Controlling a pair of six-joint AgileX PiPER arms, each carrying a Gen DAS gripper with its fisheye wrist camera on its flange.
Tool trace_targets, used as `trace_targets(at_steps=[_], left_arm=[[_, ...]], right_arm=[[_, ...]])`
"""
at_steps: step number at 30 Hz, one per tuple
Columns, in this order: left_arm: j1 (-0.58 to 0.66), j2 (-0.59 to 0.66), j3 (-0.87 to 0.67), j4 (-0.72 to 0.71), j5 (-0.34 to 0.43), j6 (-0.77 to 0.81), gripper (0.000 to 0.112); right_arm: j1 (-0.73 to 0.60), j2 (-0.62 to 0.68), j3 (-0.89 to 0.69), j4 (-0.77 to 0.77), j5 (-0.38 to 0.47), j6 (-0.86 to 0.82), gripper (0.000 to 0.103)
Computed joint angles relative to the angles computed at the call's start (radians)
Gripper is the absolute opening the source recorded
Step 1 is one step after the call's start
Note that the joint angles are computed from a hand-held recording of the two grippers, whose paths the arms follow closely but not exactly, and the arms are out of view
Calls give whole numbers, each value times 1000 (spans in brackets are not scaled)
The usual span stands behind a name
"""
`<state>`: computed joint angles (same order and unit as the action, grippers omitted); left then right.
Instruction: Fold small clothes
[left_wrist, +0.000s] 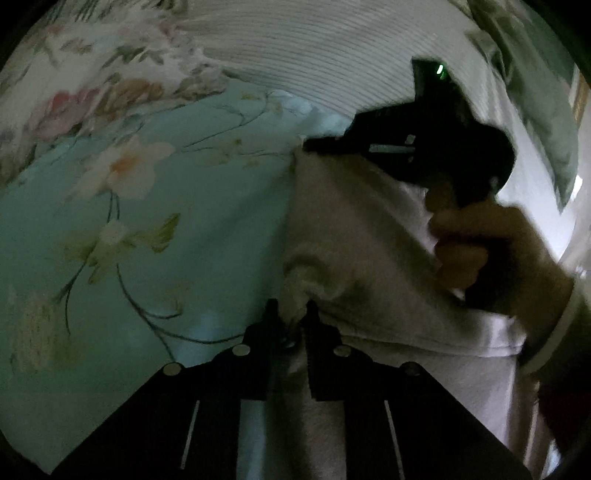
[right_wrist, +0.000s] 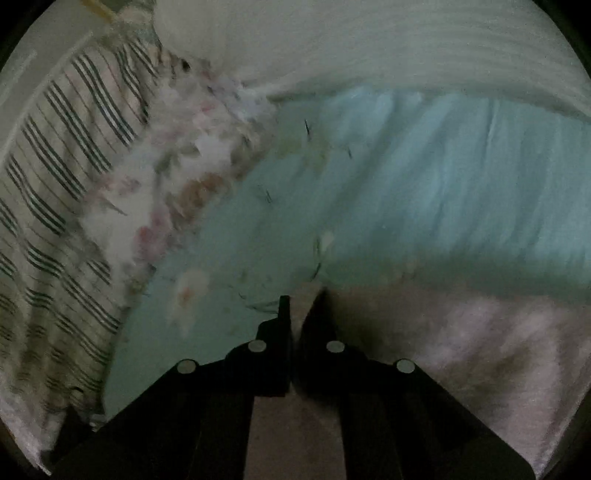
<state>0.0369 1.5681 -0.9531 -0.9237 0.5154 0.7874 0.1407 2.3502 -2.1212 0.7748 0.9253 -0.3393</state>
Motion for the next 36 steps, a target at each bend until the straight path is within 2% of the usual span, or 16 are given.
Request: trace_targets(at_steps=[2, 4, 7, 10, 14, 16, 18, 21, 23, 25, 27, 30, 32, 33, 34, 36], left_arm=[[30, -3, 5, -29, 33, 8, 10], [57, 1, 11, -64, 70, 20, 10], [89, -19, 30, -68, 102, 0, 7], [154, -46, 53, -96, 197, 33, 4], [147, -106, 45, -71, 230, 24, 3], [115, -109, 7, -69, 251, 18, 4], [65, -104, -44, -29, 244, -20, 4], [-16, -62, -118, 49, 194, -94, 12], [-67, 1, -178, 188, 168, -210, 21], [-102, 61, -214, 315, 163, -305, 20], [-118, 71, -199, 328, 134, -313, 20], [-141, 34, -186, 356, 126, -350, 33], [-157, 14, -171, 357, 114, -363, 39], [-165, 13, -165, 372, 107, -374, 39], [-173, 10, -160, 390, 104, -388, 39], [-188, 1, -154, 428, 95, -421, 39]], right_arm=[[-4, -37, 55, 11, -42, 10, 8], [-8, -98, 124, -10, -87, 36, 27], [-19, -267, 329, 10, -181, -39, 30], [-51, -389, 492, 107, -141, -159, 38], [-103, -591, 820, 198, -187, -289, 43], [-146, -675, 949, 153, -244, -267, 43], [-227, -758, 1055, 44, -286, -175, 43], [-415, -887, 1192, -24, -314, -159, 43], [-564, -969, 1244, -109, -319, -119, 48], [-703, -1011, 1271, -74, -284, -181, 57], [-822, -1021, 1278, -33, -224, -264, 57], [-876, -1005, 1290, 13, -161, -357, 57], [-860, -979, 1290, 26, -134, -394, 55], [-840, -968, 1289, 13, -134, -392, 26], [-832, -964, 1286, 11, -133, -389, 3], [-844, -1005, 1298, 36, -166, -398, 3]])
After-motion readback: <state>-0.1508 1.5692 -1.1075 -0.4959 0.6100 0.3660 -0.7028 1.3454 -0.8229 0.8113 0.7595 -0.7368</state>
